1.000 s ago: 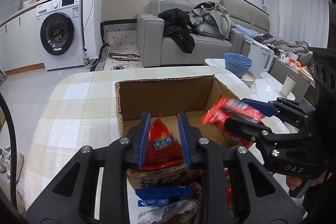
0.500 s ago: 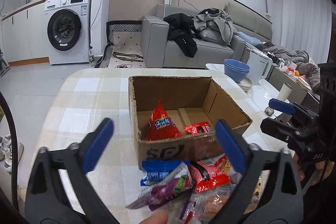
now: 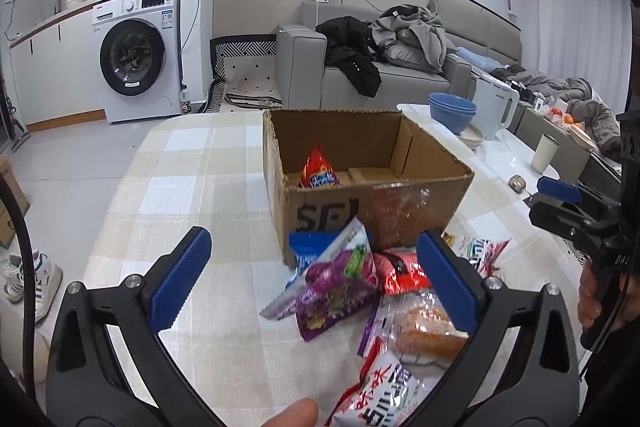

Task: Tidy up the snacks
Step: 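Withdraw both tools from the box back toward the snack pile, then grasp the white-and-red noodle bag with the left gripper while the right grasps the cookie pack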

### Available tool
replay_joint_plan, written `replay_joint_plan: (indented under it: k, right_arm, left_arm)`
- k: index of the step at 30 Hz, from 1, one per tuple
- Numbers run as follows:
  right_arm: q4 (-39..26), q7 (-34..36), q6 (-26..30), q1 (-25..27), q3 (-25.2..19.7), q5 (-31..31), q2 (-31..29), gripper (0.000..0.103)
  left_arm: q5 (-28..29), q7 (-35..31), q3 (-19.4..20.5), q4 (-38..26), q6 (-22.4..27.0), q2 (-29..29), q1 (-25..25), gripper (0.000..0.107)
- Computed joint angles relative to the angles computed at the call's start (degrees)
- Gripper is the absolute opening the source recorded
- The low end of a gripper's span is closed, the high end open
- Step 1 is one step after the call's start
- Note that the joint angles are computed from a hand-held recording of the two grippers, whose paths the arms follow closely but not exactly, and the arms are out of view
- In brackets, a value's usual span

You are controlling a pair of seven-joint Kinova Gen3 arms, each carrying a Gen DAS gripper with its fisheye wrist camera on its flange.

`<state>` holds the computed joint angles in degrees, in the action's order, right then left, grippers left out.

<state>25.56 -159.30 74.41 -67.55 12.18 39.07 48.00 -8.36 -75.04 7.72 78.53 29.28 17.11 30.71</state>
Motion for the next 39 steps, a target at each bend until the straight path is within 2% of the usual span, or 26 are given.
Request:
replay_joint_plan:
  k: [3, 11, 15, 20, 29, 39]
  right_arm:
    - [5.0, -3.7, -1.4, -1.3, 0.2, 0.8, -2.0, 0.103]
    - [9.4, -7.5, 0.0, -2.9, -1.5, 2.2, -3.5, 0.103]
    - [6.4, -4.3, 3.4, -2.3, -2.8, 0.9, -2.4, 0.103]
    - [6.3, -3.1, 5.4, -1.8, -3.2, -0.7, -2.4, 0.103]
    - [9.8, -4.3, 5.2, -0.2, -4.6, -2.8, -3.9, 0.103]
    - [6.8, -0.7, 8.1, 2.1, -5.8, -7.1, -1.4, 0.103]
  left_arm:
    - [-0.4, 0.4, -0.1, 2.7, -0.7, -1.5, 0.3, 0.103]
    - [0.8, -0.6, 1.5, 7.8, -0.9, -3.8, -0.9, 0.103]
    - [2.1, -2.0, 2.2, 8.6, -0.9, -3.9, -1.7, 0.103]
    - [4.8, -4.9, 3.4, 9.3, -0.4, -4.0, -3.0, 0.102]
    - [6.7, -7.5, 3.6, 8.4, 1.4, -3.2, -3.2, 0.103]
    - [9.6, -14.2, 5.4, 7.3, 4.2, -2.0, -3.7, 0.103]
